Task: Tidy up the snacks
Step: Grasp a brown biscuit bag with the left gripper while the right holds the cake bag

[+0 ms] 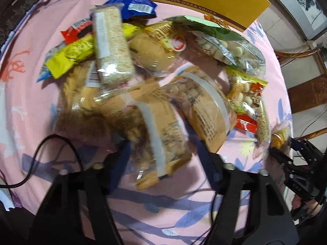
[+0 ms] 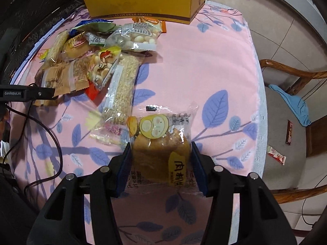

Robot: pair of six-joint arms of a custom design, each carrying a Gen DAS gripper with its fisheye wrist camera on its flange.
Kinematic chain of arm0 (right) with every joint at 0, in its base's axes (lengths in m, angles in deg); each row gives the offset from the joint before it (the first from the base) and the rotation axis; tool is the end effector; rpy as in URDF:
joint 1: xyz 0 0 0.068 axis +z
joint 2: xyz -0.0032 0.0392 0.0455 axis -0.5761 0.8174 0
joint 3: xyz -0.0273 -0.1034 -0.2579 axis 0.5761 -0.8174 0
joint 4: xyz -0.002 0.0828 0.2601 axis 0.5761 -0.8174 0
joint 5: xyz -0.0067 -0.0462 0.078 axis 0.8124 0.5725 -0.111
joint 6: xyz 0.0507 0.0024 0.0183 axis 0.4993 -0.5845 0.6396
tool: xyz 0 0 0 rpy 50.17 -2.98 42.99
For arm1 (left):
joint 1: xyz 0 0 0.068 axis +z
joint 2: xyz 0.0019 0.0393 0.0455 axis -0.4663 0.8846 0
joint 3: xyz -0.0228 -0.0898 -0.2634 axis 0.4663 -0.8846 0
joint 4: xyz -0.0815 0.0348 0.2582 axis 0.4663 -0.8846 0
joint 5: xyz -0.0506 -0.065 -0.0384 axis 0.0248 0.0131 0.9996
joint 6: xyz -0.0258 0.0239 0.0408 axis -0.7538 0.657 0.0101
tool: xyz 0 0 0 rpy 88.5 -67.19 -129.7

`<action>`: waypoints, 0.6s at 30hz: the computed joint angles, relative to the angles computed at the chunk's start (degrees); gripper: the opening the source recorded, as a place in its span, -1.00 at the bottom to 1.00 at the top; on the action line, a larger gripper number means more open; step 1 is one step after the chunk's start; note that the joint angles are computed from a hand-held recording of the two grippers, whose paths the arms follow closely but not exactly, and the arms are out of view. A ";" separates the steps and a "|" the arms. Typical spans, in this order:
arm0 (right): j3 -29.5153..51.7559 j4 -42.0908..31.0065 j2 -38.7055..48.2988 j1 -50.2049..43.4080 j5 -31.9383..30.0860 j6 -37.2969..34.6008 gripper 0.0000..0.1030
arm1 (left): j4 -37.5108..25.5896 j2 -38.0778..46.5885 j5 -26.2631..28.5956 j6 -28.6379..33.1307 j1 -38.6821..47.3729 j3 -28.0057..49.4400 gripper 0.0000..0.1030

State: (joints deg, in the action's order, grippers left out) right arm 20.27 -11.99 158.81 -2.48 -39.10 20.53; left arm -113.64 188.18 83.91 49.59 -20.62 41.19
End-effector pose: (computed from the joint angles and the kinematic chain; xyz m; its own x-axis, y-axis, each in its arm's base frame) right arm 0.1581 0.0935 0.0579 -0.9045 0.0501 -0.4236 0.0241 0.9975 0.0665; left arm 0.3197 0.0309 0.0720 -0.9255 0.2993 -0.2320 0.3423 0.9232 -0.1748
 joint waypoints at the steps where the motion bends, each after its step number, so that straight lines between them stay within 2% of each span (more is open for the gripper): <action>1: -0.42 -0.35 -0.86 0.40 0.05 0.84 0.05 | -0.47 0.23 0.52 0.49 0.59 0.43 0.01; 7: -2.55 -3.73 -8.23 0.92 -0.19 5.64 0.05 | -3.10 -1.12 4.66 4.77 4.24 1.11 -0.31; 11: -2.57 -7.57 -14.02 0.97 0.42 7.05 0.05 | -4.82 -2.42 6.84 7.34 5.94 1.14 -0.41; 14: -1.87 -8.04 -14.46 0.39 0.46 6.64 0.05 | -6.59 -0.53 6.14 8.06 5.78 2.25 -0.42; 17: -1.16 -8.32 -14.56 0.63 0.42 6.75 0.05 | -7.47 0.51 5.90 4.30 6.27 4.03 -0.28; 18: -1.06 -8.50 -14.73 0.97 0.53 7.05 0.05 | -7.44 0.66 5.32 1.96 5.75 4.55 0.02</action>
